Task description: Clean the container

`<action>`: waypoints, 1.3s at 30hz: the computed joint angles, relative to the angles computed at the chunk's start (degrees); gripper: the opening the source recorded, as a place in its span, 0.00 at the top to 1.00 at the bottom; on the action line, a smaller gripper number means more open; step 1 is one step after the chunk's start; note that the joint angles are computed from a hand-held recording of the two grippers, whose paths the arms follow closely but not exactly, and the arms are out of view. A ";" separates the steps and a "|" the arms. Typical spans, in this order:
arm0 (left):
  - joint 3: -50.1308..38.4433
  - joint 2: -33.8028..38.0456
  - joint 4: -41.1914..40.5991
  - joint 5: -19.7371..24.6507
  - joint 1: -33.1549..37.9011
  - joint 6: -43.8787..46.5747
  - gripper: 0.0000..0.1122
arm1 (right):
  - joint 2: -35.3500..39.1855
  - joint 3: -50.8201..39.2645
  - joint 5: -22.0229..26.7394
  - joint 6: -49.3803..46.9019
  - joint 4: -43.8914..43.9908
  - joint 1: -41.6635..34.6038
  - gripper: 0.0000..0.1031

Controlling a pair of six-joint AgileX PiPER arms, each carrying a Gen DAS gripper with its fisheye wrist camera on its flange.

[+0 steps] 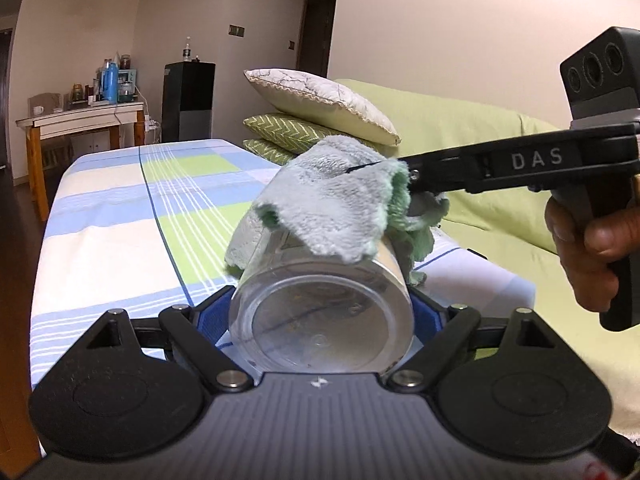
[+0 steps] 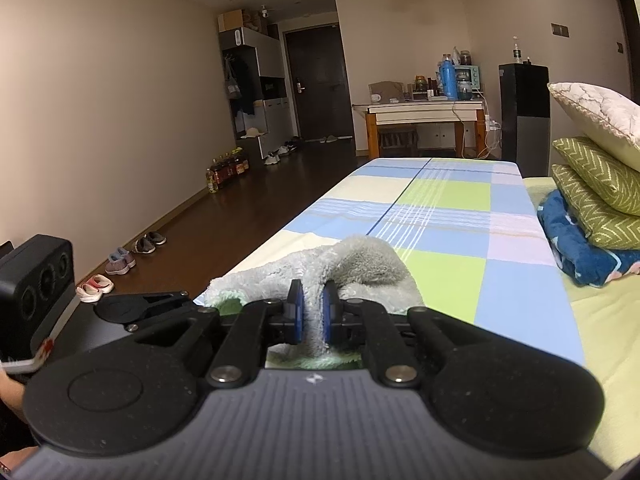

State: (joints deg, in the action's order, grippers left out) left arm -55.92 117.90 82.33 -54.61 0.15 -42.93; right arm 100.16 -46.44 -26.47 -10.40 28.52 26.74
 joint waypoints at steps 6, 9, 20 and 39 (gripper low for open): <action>3.39 -2.41 -5.93 3.21 -1.36 11.24 0.24 | -0.55 0.47 0.31 -1.68 2.24 0.40 0.93; 5.84 -4.13 -12.75 6.13 -3.55 22.99 0.24 | -0.59 -0.29 1.37 -3.55 3.52 1.40 0.92; 13.57 -7.38 -24.98 6.49 -8.60 38.19 0.24 | 0.93 -4.09 4.55 -6.09 0.36 4.82 0.94; 22.80 -11.17 -33.27 3.84 -11.61 46.48 0.24 | 0.33 -3.79 5.55 -2.91 -1.75 6.59 0.92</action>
